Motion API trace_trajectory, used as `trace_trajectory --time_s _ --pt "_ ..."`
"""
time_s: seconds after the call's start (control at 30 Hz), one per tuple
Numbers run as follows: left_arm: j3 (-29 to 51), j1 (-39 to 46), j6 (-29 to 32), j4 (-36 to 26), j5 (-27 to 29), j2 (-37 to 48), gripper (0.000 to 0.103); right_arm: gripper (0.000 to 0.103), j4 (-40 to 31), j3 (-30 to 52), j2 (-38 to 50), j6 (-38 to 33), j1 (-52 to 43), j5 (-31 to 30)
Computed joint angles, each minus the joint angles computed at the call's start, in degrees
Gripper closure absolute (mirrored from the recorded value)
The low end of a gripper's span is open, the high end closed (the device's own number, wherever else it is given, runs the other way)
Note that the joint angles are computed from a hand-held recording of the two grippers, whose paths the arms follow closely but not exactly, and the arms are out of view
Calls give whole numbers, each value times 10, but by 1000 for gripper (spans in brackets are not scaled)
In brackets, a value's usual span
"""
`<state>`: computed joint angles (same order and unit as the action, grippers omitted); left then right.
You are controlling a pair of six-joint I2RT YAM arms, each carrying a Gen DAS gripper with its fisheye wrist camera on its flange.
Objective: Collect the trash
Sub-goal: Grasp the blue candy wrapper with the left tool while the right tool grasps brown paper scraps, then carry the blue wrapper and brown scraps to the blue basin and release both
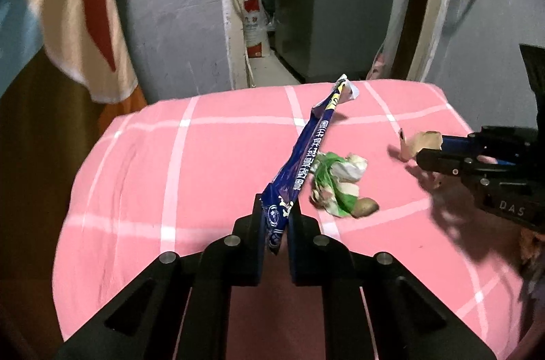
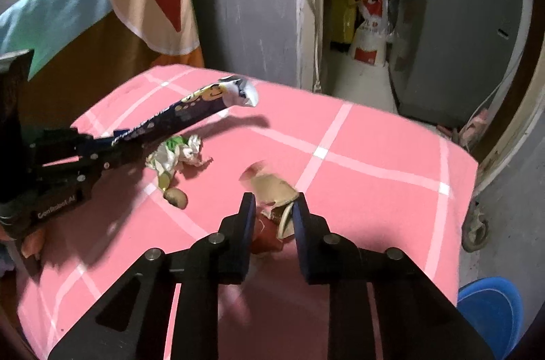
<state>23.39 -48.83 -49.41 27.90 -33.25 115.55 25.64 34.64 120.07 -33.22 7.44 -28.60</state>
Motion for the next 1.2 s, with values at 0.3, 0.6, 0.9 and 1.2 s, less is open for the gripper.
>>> trace_trajectory --time_s 0.3,0.6,0.9,1.2 --pt "-1 -103 -115 -90 -72 -84 96 92 130 -93 -29 -11 -39 -35" --pt "47 -199 -187 -122 -154 -92 96 93 264 -205 -62 -46 -172 -157" --pt "128 -255 -159 -121 -245 -81 96 93 328 -274 -144 -29 -418 -412" --pt "247 -257 -22 -54 -243 -13 96 93 471 -237 -89 119 -585 -506"
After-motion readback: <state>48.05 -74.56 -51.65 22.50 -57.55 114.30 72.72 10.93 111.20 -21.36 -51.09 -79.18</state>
